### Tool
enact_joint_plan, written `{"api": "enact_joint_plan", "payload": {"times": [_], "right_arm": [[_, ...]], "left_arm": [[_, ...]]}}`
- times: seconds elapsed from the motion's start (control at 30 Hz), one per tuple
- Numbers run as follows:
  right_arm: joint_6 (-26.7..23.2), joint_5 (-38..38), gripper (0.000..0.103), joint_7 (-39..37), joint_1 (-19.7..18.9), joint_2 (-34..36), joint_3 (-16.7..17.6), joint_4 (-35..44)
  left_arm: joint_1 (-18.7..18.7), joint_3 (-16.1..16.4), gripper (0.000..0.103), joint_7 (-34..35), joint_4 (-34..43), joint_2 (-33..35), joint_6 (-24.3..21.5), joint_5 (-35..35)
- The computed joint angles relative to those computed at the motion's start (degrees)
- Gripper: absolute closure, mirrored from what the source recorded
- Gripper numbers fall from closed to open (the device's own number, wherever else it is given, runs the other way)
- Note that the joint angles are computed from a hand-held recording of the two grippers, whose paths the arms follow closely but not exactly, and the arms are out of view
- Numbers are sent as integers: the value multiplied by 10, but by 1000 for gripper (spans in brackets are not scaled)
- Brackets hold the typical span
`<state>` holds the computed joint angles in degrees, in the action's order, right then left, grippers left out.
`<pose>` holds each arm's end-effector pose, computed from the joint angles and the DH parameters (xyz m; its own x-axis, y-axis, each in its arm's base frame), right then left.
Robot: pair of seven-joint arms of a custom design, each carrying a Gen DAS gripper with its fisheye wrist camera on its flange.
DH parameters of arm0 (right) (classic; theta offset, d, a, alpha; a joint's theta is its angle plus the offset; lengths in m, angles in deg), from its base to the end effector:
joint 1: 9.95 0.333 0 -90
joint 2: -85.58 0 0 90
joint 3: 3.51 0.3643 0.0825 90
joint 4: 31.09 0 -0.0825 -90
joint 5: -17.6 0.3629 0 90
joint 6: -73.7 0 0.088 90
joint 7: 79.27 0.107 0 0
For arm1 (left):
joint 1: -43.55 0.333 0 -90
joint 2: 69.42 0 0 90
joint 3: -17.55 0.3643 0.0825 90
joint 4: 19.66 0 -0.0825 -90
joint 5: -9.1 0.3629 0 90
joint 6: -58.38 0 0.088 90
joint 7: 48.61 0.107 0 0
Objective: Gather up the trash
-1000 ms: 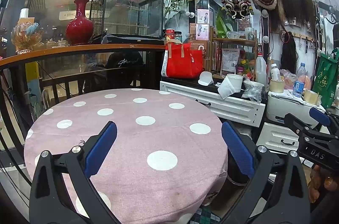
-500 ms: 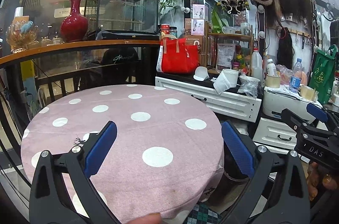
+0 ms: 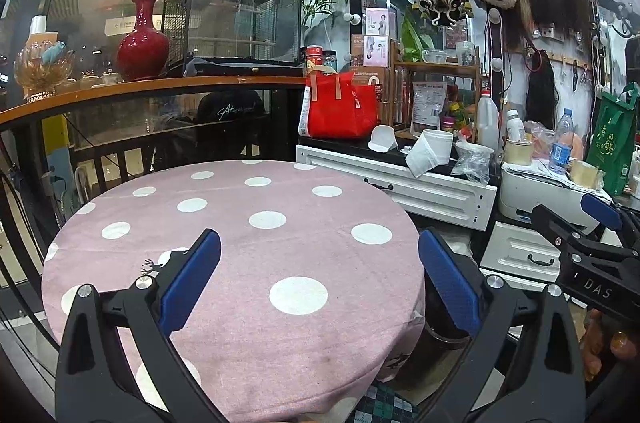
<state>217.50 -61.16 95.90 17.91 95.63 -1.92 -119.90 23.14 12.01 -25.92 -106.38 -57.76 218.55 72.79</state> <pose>0.5658 0.3260 0.6832 -0.1209 -0.9926 0.0134 -0.2406 0.0162 -0.9705 0.5765 -0.3174 0.7046 -0.1297 -0.9915 0.0117 -0.2899 0.0267 -0.9567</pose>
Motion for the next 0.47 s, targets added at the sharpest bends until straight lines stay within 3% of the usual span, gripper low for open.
{"api": "enact_joint_plan", "payload": {"times": [0.47], "right_arm": [[3, 11, 6, -12, 0, 1, -1, 3]], "left_arm": [[4, -3, 6, 52, 0, 4, 0, -67]]}}
